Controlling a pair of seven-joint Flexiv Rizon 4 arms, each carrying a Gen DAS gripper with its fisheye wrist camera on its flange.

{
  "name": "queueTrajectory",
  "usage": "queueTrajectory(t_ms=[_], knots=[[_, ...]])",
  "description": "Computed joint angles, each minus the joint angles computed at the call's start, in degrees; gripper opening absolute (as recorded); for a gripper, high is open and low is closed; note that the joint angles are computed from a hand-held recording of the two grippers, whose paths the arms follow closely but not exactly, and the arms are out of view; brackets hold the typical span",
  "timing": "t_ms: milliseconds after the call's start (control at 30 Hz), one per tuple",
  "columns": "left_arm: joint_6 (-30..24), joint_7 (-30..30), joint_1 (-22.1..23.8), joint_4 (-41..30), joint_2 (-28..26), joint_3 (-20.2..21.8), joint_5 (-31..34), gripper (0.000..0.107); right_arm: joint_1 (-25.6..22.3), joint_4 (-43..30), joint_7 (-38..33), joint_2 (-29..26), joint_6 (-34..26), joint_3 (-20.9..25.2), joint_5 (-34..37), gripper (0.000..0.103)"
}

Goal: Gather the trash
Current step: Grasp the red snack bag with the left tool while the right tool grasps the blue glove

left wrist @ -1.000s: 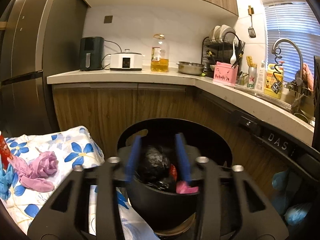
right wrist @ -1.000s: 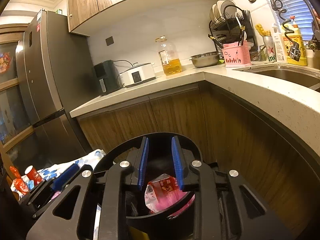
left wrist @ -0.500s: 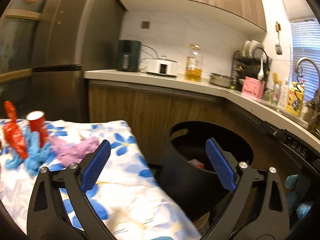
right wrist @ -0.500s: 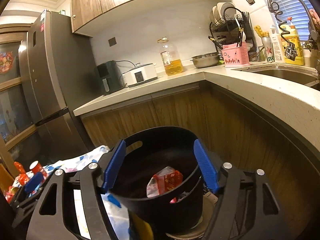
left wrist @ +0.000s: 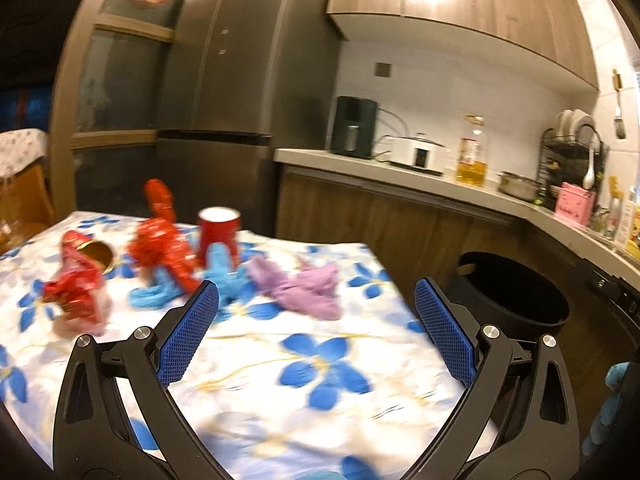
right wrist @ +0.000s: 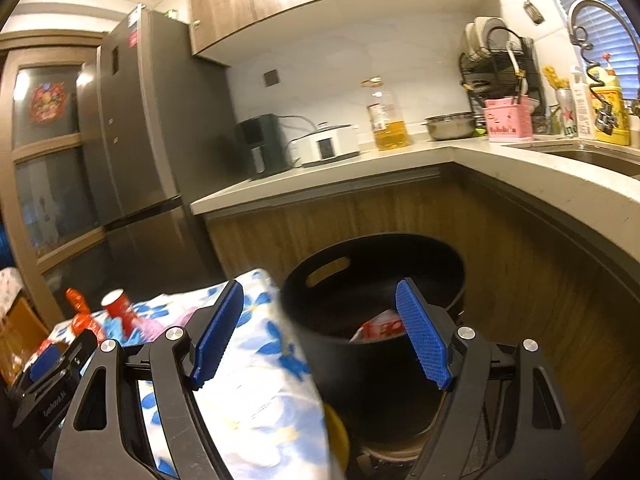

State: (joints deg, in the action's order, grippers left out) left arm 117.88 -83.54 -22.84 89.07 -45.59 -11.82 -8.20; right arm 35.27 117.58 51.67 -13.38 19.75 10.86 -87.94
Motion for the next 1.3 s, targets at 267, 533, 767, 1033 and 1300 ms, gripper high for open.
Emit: queueTrajectory(t_ms=[267, 533, 767, 1033, 1300], knots=[[4.41, 0.78, -1.16, 6.74, 3.13, 7.10, -7.15, 0.097, 1.40, -4.77, -0.59, -4.35, 4.43, -1.35, -3.17, 0.077], [6.22, 5.27, -1.03, 7.16, 1.99, 11.54, -17.96, 0.097, 2.98, -11.33, -3.71, -9.84, 10.36, -4.01, -5.39, 0.077], [1.52, 8.06, 1.21, 2.85, -0.58, 11.10, -23.17, 0.096, 3.81, -17.71, -6.28, -14.62, 15.72, -6.85, -6.73, 0.077], [-8.89, 6.85, 1.35, -0.59, -1.73, 13.12, -23.22, 0.049, 4.86, -28.39, -11.20, -22.31, 23.19, -11.12, -5.61, 0.077], [-9.24, 1.03, 11.79, 1.15, -1.07, 2.10, -11.37, 0.020, 6.34, -38.47, -19.46, -30.17, 30.44, -15.38, 1.76, 0.070]])
